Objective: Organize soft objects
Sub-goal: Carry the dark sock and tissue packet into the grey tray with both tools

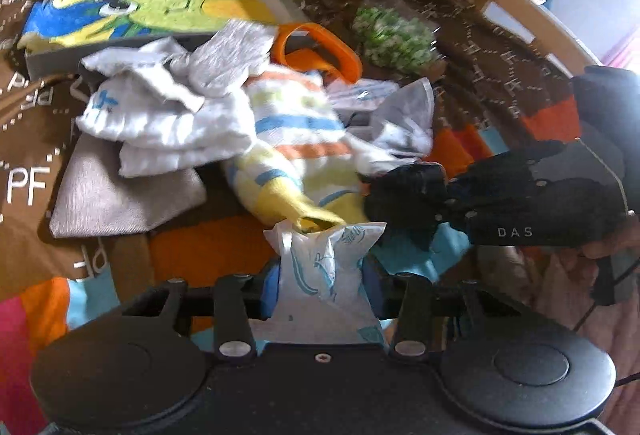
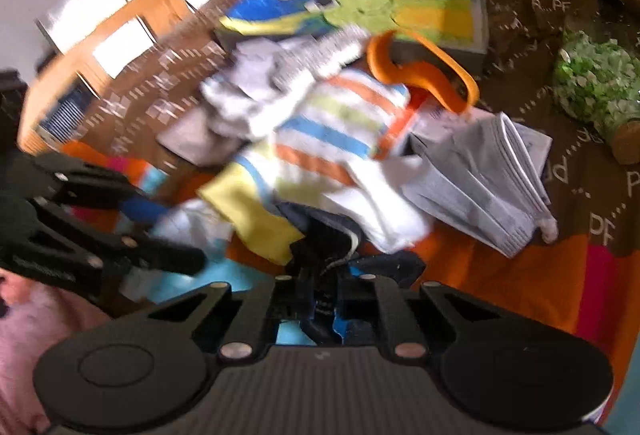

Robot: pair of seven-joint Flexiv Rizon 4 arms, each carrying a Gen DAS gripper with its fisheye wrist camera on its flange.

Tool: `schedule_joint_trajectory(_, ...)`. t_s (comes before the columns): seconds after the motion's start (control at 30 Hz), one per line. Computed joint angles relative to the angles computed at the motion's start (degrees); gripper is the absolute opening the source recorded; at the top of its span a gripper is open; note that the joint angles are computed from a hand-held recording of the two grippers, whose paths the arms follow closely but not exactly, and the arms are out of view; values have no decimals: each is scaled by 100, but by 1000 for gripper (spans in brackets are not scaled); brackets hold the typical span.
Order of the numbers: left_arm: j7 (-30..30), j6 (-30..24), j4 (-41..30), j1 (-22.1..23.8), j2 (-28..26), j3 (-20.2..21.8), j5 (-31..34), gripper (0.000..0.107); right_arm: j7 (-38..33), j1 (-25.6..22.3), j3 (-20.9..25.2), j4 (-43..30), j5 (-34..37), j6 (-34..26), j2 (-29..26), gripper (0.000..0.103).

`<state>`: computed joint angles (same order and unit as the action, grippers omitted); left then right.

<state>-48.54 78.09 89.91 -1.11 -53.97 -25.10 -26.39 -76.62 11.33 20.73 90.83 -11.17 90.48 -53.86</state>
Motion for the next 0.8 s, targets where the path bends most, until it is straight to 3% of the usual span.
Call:
schedule_joint_trajectory(0.23, 282, 1173, 583, 878, -138, -1329, 141, 45, -124, -624, 775, 163, -161, 962, -205, 10)
schedule_joint_trajectory(0.4, 7, 1650, 624, 1158, -349, -1746, 495, 45, 54, -552, 616, 290, -449, 1707, -256, 8)
schedule_joint_trajectory(0.57, -325, 2324, 456, 1190, -606, -1876, 927, 45, 254, -297, 235, 275, -569, 2412, -268, 8)
schedule_joint_trajectory(0.8, -961, 3075, -489, 572, -922, -1234, 1149, 45, 744, -3, -233, -363, -789, 2714, -447, 8)
